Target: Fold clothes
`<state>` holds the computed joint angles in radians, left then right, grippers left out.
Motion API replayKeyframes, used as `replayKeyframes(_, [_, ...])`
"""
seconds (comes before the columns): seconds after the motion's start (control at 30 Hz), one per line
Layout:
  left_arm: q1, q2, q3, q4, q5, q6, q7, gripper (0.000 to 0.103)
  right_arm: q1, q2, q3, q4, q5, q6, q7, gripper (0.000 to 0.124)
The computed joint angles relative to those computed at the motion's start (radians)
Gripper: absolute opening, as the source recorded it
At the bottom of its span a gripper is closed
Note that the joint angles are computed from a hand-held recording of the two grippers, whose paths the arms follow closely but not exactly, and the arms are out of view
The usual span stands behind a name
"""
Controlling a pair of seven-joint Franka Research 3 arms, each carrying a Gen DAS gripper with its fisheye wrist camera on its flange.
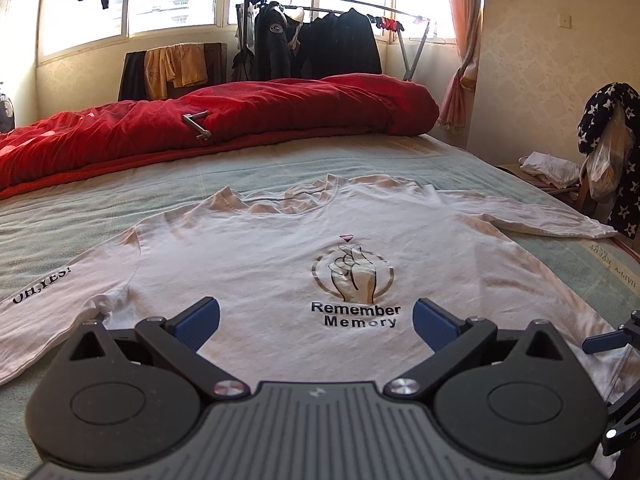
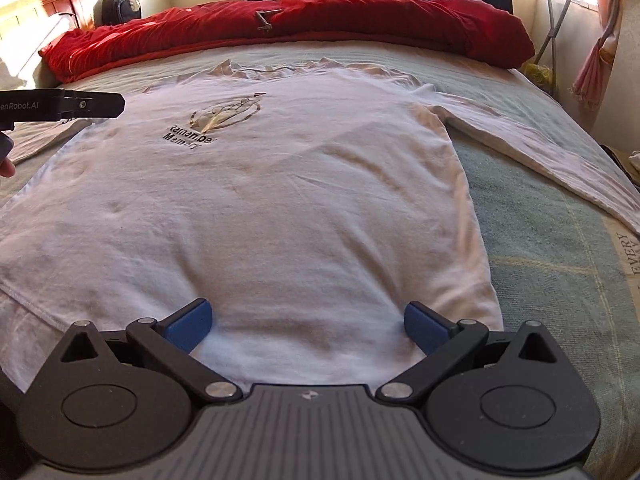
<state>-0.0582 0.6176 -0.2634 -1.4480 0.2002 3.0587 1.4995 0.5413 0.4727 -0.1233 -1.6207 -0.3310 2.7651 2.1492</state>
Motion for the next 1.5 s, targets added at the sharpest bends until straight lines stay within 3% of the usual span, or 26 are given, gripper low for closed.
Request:
replayKeyframes(0.1, [-0.002, -0.001, 0.003, -0.001, 0.002, 0.003, -0.003, 0.102, 0.030, -0.050, -0.037, -0.039, -0.043, -0.060, 0.086, 0.103])
replayKeyframes(0.2, [-0.008, -0.003, 0.008, -0.001, 0.007, 0.006, -0.008, 0.102, 0.049, -0.085, -0.069, -0.082, -0.137, -0.018, 0.237, 0.103])
replayKeyframes(0.27, [-0.013, -0.007, 0.011, -0.007, 0.016, 0.010, -0.005, 0.102, 0.028, -0.083, -0.055, -0.086, -0.148, 0.038, 0.280, 0.103])
replayKeyframes(0.37, [-0.021, -0.014, 0.019, -0.017, 0.031, 0.020, -0.002, 0.102, -0.023, -0.056, 0.002, -0.061, -0.073, 0.088, 0.227, 0.103])
replayKeyframes(0.47, [-0.016, -0.012, 0.009, -0.016, 0.034, 0.021, 0.004, 0.102, -0.036, -0.029, 0.025, -0.031, -0.005, 0.041, 0.170, 0.103])
replayKeyframes(0.53, [-0.021, -0.011, 0.012, -0.011, 0.035, 0.012, 0.004, 0.102, -0.029, -0.030, 0.014, -0.044, 0.006, 0.029, 0.162, 0.103])
replayKeyframes(0.63, [-0.007, -0.010, -0.012, -0.013, 0.030, 0.006, 0.022, 0.102, -0.024, -0.060, -0.004, -0.093, 0.012, 0.089, 0.176, 0.103])
replayKeyframes(0.73, [0.099, 0.001, -0.170, -0.025, -0.027, -0.006, 0.132, 0.102, -0.022, -0.088, -0.042, -0.135, 0.026, 0.175, 0.225, 0.103])
replayKeyframes(0.87, [0.256, 0.035, -0.407, -0.062, -0.113, 0.020, 0.317, 0.102, 0.011, -0.109, -0.151, -0.176, 0.020, 0.293, 0.329, 0.103])
replayKeyframes(0.97, [0.353, 0.102, -0.578, -0.055, -0.150, -0.011, 0.447, 0.102, 0.033, -0.092, -0.238, -0.144, 0.013, 0.308, 0.352, 0.103])
replayKeyframes(1.03, [0.372, 0.142, -0.634, -0.028, -0.176, -0.064, 0.506, 0.102, -0.003, -0.075, -0.244, -0.103, 0.039, 0.292, 0.332, 0.103])
replayKeyframes(1.13, [0.322, 0.158, -0.602, 0.034, -0.207, -0.152, 0.520, 0.102, -0.041, -0.038, -0.289, -0.044, 0.065, 0.280, 0.354, 0.103])
replayKeyframes(1.27, [0.226, 0.164, -0.509, 0.098, -0.214, -0.185, 0.531, 0.102, -0.148, 0.032, -0.289, 0.025, 0.144, 0.303, 0.329, 0.103])
replayKeyframes(1.4, [0.120, 0.176, -0.385, 0.173, -0.219, -0.237, 0.497, 0.102, -0.306, 0.123, -0.195, 0.108, 0.263, 0.341, 0.239, 0.103])
replayKeyframes(1.5, [0.056, 0.191, -0.305, 0.227, -0.234, -0.263, 0.466, 0.102, -0.421, 0.195, -0.088, 0.177, 0.328, 0.372, 0.154, 0.103])
